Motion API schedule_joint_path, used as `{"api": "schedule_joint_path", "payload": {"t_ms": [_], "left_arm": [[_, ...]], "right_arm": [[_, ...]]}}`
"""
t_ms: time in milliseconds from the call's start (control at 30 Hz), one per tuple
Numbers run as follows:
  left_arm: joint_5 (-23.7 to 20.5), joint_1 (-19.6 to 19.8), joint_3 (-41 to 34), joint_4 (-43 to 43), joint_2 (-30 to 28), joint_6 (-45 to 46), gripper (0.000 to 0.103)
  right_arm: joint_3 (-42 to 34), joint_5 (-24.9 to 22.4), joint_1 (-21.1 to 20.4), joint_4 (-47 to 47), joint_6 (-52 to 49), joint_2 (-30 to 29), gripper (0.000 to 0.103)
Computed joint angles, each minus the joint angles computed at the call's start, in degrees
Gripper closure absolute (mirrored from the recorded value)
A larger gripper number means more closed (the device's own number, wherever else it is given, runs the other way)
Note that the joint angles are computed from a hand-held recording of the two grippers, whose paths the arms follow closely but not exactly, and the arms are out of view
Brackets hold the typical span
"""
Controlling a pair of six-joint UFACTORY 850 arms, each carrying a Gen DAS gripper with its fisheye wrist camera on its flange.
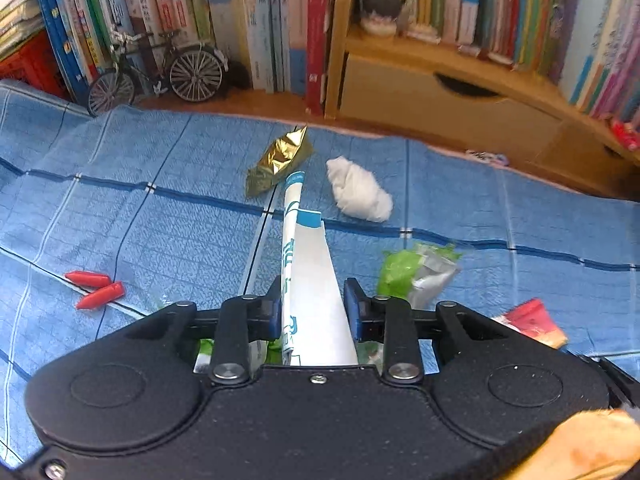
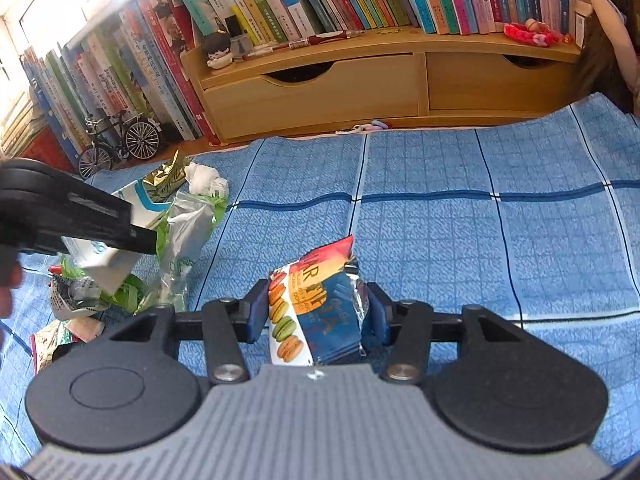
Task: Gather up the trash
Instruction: 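Lift and carry the macaron packet and white paper bag over the trash bin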
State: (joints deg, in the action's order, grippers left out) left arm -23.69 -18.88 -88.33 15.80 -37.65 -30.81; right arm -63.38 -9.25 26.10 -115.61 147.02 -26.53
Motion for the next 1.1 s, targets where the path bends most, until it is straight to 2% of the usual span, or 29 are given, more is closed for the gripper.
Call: {"api": "schedule_joint_path", "payload": {"t_ms": [233,567,867,1100], "left_arm": [[2.2,-0.2,4.2,0.8,3.9,1.3,0.077],[6.8,1.2,14.3,-1.0,12.1,1.4,0.077],[10.0,3.6,27.7,-0.7,24.1,-0.1,0.077],[10.3,5.6,38.6,2.5,35.4,-4.9,0.077]], "right_arm": [[0.2,0.0,0.5,-1.2,2.1,0.5,0.049],[2.1,-1.0,3.1,5.2,-2.2,3.1,0.051],[4.2,-2.9,8.2,20.3,-16.7,6.9,0.051],[6.6,-5.2,13.5,26.6,-21.9,10.4,0.051]]}}
